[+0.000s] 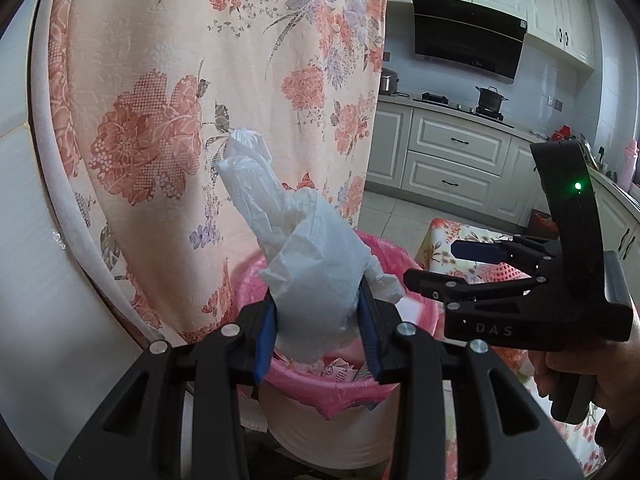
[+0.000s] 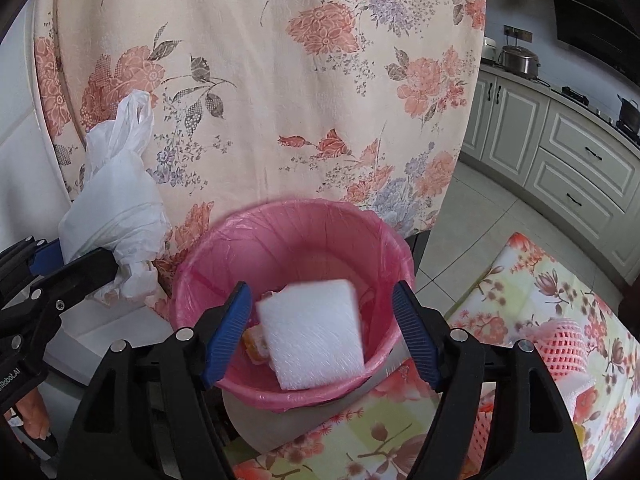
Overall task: Collect trash
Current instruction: 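Carry the plastic bag and foam block over the pink bin and open both grippers, then move both tools back over the table toward the remaining trash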
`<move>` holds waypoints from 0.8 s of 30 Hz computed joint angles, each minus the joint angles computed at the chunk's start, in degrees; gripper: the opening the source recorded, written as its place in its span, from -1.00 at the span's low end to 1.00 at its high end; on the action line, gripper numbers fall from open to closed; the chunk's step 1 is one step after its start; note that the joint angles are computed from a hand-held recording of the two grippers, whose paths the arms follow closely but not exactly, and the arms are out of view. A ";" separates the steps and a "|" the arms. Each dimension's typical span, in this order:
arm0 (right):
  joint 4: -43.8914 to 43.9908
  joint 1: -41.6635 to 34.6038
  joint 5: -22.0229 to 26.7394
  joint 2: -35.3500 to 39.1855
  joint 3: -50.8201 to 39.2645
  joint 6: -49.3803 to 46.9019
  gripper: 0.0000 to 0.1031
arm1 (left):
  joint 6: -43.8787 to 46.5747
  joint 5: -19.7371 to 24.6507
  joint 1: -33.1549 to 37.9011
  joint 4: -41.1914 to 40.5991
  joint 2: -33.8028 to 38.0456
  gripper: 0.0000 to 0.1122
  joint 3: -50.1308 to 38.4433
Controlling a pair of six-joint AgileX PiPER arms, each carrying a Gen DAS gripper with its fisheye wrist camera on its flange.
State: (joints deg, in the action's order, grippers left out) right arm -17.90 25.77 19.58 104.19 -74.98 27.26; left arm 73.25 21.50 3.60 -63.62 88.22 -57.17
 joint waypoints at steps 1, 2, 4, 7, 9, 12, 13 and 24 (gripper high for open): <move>-0.83 -0.15 -0.08 -0.17 0.38 0.93 0.35 | -0.09 0.04 -0.01 0.04 0.13 -0.37 -0.13; -1.70 -0.34 -0.12 -0.29 0.69 1.86 0.35 | -0.30 -0.10 -0.20 0.21 0.50 -0.37 -0.44; -1.47 -1.08 -0.36 -0.84 1.48 1.72 0.35 | -0.77 -0.82 -0.79 0.69 1.38 -0.37 -1.21; -1.80 -2.23 -0.63 -1.88 2.72 1.99 0.35 | -1.46 -1.79 -1.79 1.24 2.73 -0.37 -2.52; -2.77 -2.94 -1.02 -2.89 3.96 3.18 0.36 | -2.55 -2.44 -2.65 2.19 4.00 -0.37 -3.84; -3.58 -3.92 -1.50 -4.27 5.56 3.99 0.38 | -4.23 -3.58 -4.00 3.78 5.67 -0.37 -5.55; -3.87 -4.26 -1.70 -4.77 6.16 4.29 0.38 | -4.89 -3.83 -4.28 4.30 6.17 -0.37 -6.07; -5.27 -8.79 -3.36 -9.32 12.59 5.58 0.44 | -24.78 -9.44 -9.18 24.26 13.38 0.05 -13.50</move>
